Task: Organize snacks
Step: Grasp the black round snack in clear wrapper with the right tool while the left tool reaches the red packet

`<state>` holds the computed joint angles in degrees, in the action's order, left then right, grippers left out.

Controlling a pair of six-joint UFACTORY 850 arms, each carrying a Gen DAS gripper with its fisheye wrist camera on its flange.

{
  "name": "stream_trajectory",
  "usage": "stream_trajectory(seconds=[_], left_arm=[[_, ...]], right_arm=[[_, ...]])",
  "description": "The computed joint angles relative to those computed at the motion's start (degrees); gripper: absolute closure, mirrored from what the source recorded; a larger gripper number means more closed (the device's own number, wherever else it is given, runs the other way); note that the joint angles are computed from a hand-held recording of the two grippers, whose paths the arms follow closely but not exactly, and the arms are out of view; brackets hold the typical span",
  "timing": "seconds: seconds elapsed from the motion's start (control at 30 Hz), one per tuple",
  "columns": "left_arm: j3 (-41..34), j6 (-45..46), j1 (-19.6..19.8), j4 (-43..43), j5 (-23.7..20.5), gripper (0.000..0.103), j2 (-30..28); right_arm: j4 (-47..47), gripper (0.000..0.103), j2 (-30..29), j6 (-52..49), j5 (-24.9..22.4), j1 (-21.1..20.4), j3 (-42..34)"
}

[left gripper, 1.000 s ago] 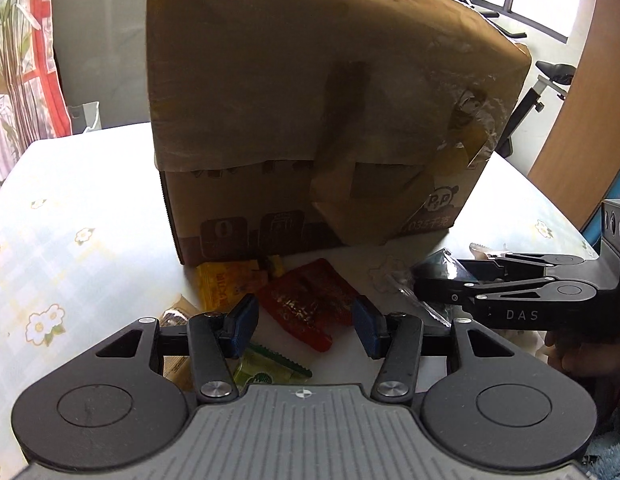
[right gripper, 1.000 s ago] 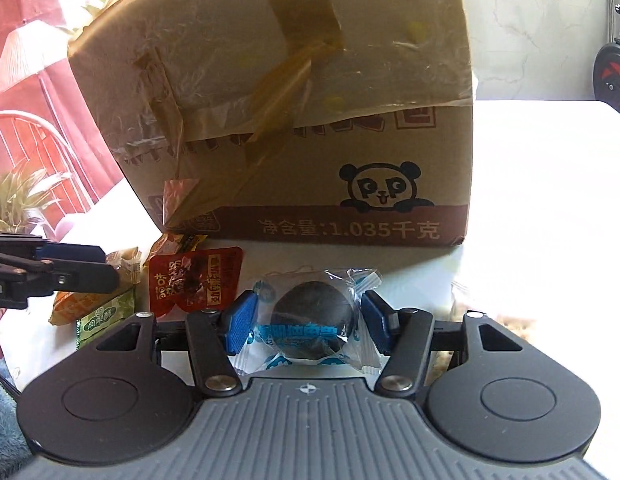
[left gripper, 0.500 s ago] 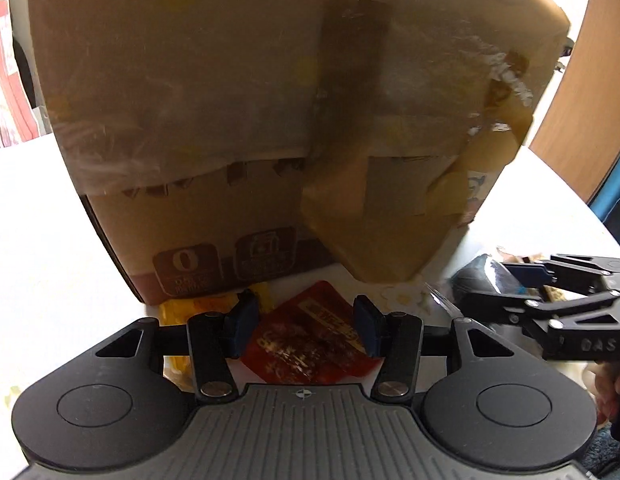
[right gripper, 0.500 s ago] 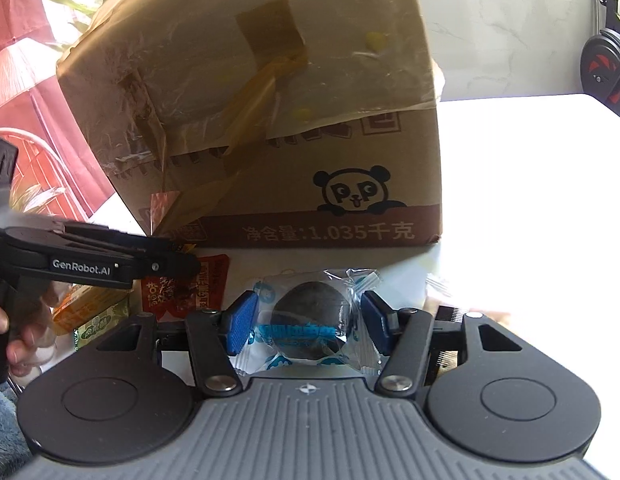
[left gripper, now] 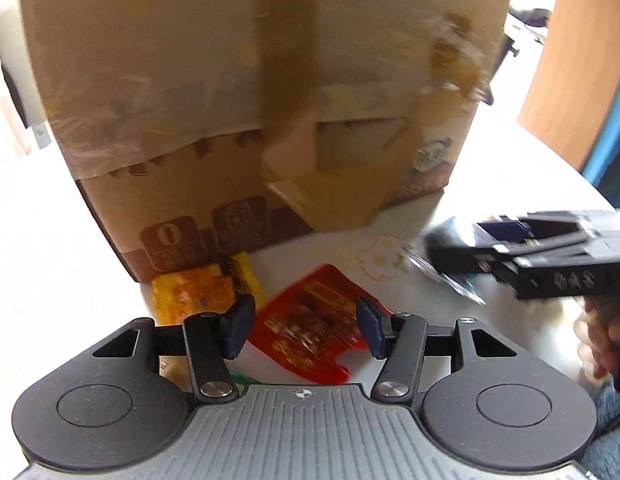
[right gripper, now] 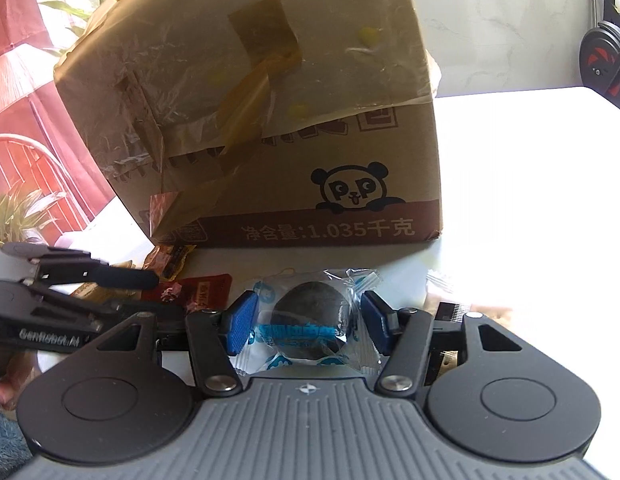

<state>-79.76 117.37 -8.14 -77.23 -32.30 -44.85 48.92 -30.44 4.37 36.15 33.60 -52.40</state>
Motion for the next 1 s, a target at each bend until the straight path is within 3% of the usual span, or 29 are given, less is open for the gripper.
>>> stream_trajectory(seconds=[0.3, 0.7, 0.8, 1.0], left_arm=[[-3.5, -8.0, 0.3, 5.9, -3.0, 0.044, -2.3], [-0.9, -8.6, 1.3, 8.6, -5.5, 0.042, -0.4], [-0.5, -8.8, 1.1, 8.6, -4.7, 0.037, 0.0], [0.8, -4.9, 0.9, 4.7, -1.7, 0.037, 1.2]], right_arm=[[-1.3, 0.044, 0.6, -1.3, -1.6, 0.7, 0.0], [-1.9, 0.044, 0.2, 0.4, -2.1, 0.2, -0.1], [-2.2, 0.044, 0.4, 0.9, -2.1, 0.1, 0.2], [-2.2, 0.044, 0.3, 1.1, -2.0, 0.2, 0.2]])
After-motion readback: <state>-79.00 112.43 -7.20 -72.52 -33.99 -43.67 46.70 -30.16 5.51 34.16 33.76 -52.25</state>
